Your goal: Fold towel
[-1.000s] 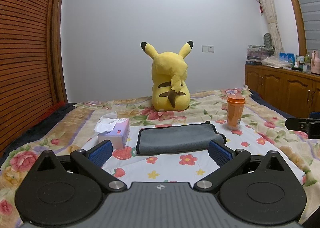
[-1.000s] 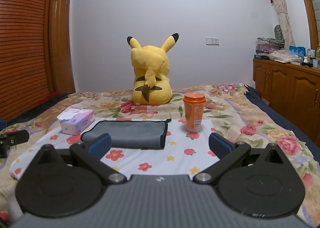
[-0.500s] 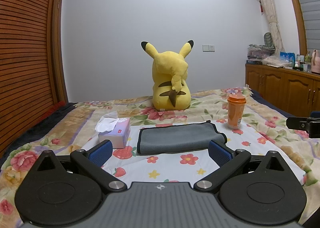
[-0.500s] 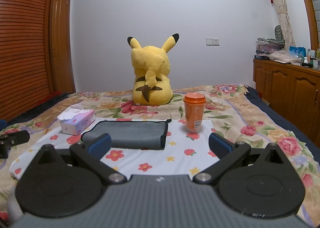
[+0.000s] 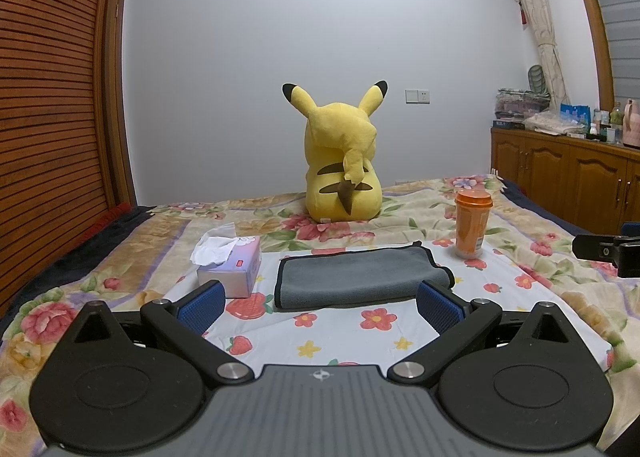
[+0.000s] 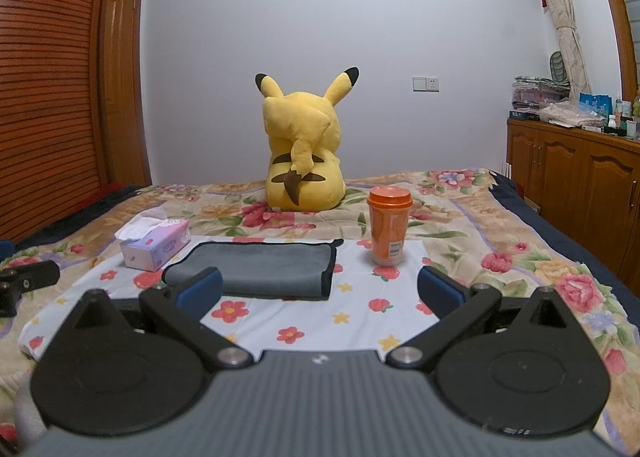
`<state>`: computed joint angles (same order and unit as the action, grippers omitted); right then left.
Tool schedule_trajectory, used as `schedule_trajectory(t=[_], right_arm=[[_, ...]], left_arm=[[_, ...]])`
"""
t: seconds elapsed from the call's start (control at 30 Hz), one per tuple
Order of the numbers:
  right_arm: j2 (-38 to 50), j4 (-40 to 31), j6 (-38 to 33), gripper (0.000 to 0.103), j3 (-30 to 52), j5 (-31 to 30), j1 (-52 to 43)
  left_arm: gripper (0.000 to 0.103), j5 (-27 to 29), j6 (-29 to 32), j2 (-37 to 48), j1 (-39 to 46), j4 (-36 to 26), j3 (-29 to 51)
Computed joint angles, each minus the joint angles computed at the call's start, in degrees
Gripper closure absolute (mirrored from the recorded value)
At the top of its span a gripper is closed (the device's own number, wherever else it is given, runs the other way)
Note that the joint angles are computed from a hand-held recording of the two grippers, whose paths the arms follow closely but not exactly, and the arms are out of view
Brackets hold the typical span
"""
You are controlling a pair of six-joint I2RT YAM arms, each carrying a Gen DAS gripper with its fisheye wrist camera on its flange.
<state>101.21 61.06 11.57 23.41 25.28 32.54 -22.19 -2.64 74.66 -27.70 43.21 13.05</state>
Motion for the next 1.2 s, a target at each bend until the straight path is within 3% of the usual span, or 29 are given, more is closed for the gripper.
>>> schedule_trajectory(t=[1.2], right_arm=[[-0.1, -0.5, -0.3, 0.000, 0.3, 0.1, 0.1]], left_arm=[[0.000, 0.0, 0.0, -0.1, -0.1, -0.3, 0.1]])
